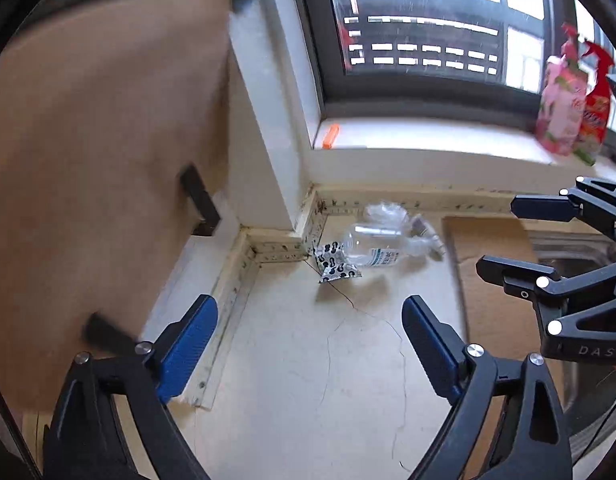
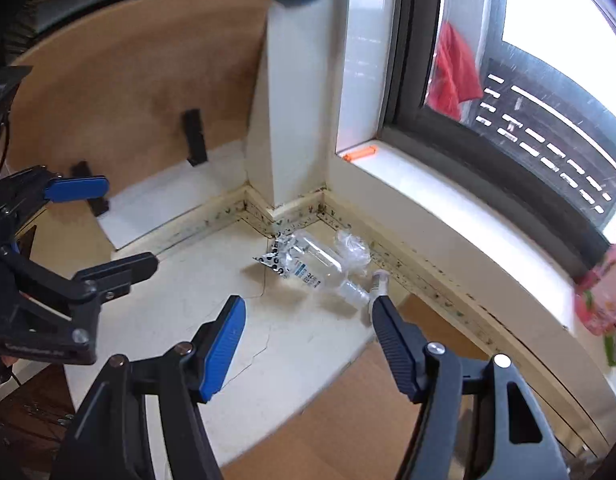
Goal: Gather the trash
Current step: 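Raise both tools back up toward the water bottle and patterned packet, then grasp the clear water bottle with the right tool while the left tool grasps the patterned packet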
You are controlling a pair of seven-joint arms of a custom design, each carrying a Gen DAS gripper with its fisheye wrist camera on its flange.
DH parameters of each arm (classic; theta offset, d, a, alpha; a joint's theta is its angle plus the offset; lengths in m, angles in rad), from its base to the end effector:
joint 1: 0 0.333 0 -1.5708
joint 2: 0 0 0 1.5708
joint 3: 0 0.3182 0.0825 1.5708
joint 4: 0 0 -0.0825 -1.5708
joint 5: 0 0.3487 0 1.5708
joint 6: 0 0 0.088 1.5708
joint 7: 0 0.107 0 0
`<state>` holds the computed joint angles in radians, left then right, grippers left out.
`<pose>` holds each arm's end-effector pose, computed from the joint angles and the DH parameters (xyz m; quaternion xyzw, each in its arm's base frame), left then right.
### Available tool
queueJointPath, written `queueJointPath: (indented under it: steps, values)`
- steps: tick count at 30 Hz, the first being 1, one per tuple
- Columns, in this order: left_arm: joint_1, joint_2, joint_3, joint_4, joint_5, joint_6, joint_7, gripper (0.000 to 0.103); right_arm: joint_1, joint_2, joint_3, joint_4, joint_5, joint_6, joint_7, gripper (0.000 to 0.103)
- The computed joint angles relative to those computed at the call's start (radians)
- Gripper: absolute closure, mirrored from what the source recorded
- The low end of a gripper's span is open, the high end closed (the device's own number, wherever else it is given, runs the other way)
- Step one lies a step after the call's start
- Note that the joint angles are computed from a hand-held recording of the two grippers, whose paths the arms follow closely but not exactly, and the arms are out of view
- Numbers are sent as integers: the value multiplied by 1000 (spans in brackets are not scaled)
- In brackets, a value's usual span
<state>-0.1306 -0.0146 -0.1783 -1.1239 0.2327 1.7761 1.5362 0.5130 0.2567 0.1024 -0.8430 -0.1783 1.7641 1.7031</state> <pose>0.4703 -0.1305 0.8539 -0.5781 0.7394 -0.1987 0.2823 0.4811 0.3031 0.8230 -0.7970 0.5032 -0.2002 0.2674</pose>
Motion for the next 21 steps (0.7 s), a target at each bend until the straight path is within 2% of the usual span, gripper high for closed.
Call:
queueJointPath:
  steps: [1, 3, 8, 14, 17, 21]
  values:
    - [-1, 31, -1, 10, 8, -4, -7, 17, -13, 4, -1, -23, 15, 22, -6, 37]
    - [-3, 98, 6, 47, -10, -28, -6, 29, -42, 35, -2, -44, 54, 57, -30, 37]
    - [-4, 183, 36, 71, -47, -50, -12, 35, -61, 126, -8, -14, 72, 77, -91, 37]
    - [12, 259, 67, 112, -85, -81, -35, 36, -79, 191, -15, -14, 89, 93, -169, 37]
    - [14, 261, 74, 91, -80, -73, -41, 36, -79, 191, -18, -53, 80, 132, -191, 37]
    - [15, 250, 76, 56, -60, -56, -29, 36, -68, 218, -26, -51, 52, 137, -213, 38]
